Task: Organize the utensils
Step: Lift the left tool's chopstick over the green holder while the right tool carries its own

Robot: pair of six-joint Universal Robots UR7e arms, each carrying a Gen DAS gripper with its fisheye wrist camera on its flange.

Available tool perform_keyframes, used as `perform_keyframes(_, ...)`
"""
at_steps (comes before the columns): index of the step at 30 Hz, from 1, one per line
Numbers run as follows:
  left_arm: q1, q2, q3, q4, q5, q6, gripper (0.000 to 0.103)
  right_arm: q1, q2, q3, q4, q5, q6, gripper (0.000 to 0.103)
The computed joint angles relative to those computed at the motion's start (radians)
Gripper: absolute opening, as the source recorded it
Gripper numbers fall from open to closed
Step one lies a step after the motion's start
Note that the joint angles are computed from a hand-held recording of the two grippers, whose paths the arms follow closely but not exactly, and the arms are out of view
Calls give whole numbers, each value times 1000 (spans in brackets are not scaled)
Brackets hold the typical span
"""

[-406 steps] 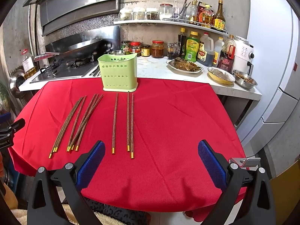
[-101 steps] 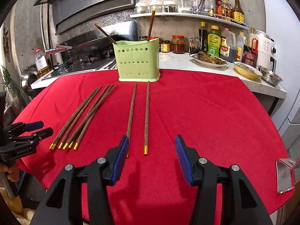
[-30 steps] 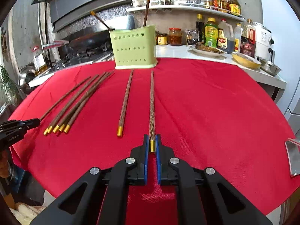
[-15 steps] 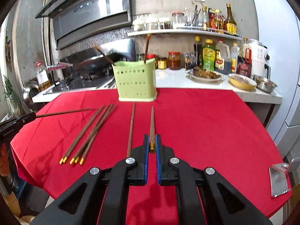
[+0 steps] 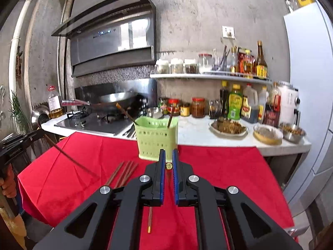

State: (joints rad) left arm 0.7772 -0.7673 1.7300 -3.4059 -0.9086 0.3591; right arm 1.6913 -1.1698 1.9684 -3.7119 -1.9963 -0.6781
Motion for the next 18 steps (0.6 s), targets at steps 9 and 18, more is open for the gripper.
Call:
perform_keyframes(9, 6, 8, -51, 34, -31, 18, 7, 23, 9, -96, 92, -9, -9, 7)
perform_keyframes(18, 16, 46, -89, 15, -7, 55, 7, 0, 46, -149, 130, -13, -6, 8)
